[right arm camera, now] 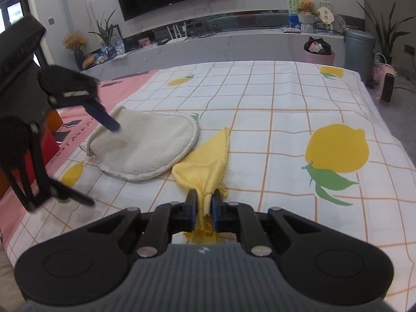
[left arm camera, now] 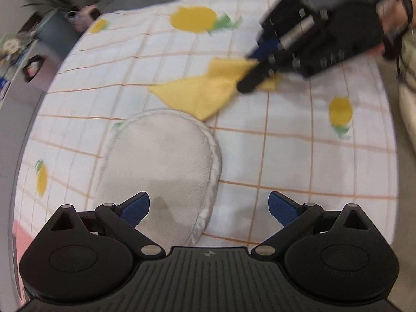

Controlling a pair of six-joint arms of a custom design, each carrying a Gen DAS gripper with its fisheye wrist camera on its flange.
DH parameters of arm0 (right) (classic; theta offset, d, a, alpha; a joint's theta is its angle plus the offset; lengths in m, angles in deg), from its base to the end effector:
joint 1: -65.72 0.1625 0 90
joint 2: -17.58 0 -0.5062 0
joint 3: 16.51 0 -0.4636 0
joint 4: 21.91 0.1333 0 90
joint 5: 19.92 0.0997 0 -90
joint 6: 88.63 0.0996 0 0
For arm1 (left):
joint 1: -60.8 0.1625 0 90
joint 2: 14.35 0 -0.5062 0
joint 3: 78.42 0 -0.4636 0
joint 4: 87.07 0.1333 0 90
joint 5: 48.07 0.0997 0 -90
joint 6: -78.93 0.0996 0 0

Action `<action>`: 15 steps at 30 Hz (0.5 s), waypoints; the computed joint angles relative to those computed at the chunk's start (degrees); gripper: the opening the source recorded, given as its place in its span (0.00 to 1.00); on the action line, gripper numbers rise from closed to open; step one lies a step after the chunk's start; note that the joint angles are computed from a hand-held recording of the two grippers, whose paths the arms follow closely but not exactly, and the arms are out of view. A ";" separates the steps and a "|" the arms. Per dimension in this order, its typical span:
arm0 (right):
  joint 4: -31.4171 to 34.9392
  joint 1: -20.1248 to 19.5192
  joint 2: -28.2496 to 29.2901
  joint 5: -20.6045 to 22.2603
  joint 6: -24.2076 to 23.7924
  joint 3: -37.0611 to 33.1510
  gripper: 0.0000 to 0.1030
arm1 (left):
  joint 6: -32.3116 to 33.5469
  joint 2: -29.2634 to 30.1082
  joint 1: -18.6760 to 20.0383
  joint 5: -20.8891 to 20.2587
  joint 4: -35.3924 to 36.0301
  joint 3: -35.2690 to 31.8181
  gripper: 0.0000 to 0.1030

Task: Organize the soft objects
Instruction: 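Grasp the white terry mitt with the left tool while the right tool holds the cloth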

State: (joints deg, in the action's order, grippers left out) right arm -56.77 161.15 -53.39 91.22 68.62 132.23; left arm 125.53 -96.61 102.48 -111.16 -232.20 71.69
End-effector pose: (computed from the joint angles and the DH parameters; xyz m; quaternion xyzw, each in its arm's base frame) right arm 0.1219 -0.2530 0.0517 0.1483 -0.8919 0.3629 0.2254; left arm -0.1209 -0.3465 0.1261 0.7296 0.6345 0.1043 0.2328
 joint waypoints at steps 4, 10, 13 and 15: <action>-0.15 -3.55 -1.53 -4.97 -1.11 1.15 0.09 | -4.85 3.56 3.24 -0.27 -8.71 -1.09 1.00; -2.72 -7.46 -2.59 -9.90 -0.98 3.14 0.09 | -13.00 7.36 9.15 -5.26 -21.85 -1.11 1.00; -2.65 -6.50 -2.20 -8.74 -0.39 2.75 0.09 | -13.71 9.91 9.69 -6.07 -31.42 0.93 1.00; -2.58 -5.83 -1.97 -7.95 -0.05 2.49 0.09 | -16.64 11.73 8.93 -4.83 -36.31 1.95 1.00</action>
